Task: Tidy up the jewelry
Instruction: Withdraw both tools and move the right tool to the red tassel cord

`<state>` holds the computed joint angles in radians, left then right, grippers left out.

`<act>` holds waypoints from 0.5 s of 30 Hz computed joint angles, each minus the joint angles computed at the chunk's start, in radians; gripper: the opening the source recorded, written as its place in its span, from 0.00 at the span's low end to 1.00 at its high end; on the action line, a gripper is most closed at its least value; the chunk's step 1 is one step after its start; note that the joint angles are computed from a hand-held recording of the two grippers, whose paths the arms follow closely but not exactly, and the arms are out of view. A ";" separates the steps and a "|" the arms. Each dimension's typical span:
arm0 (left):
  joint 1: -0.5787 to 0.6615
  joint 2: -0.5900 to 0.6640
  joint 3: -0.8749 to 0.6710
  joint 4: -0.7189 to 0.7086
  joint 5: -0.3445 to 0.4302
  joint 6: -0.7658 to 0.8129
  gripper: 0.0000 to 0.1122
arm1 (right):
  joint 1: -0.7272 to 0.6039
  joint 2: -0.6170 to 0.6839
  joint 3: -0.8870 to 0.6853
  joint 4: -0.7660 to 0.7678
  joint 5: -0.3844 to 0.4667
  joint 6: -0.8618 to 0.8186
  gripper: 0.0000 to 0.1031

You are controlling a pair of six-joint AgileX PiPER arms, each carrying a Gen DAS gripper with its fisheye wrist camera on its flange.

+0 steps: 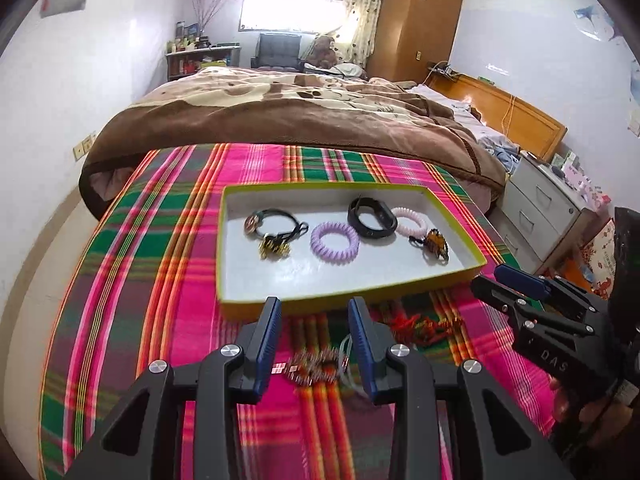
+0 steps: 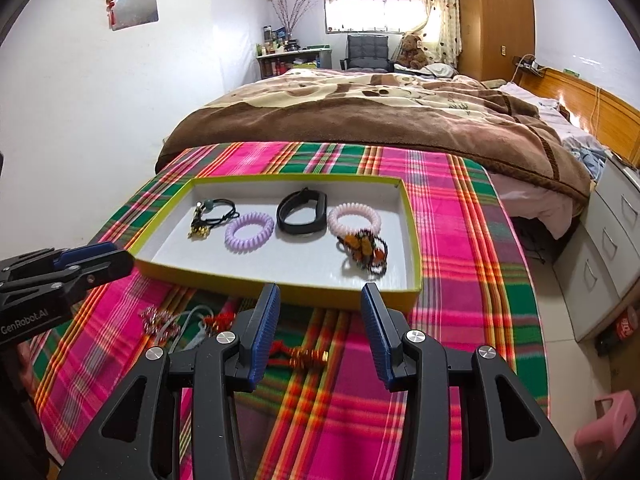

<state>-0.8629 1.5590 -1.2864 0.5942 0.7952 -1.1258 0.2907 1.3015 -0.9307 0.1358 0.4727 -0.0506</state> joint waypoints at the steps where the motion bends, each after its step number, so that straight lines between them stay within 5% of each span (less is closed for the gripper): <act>1: -0.001 -0.016 0.023 0.000 -0.005 -0.010 0.31 | -0.002 -0.006 0.011 0.018 -0.001 -0.022 0.42; 15: -0.012 -0.181 0.323 0.044 -0.104 -0.195 0.31 | 0.051 0.014 0.084 -0.031 -0.002 0.058 0.42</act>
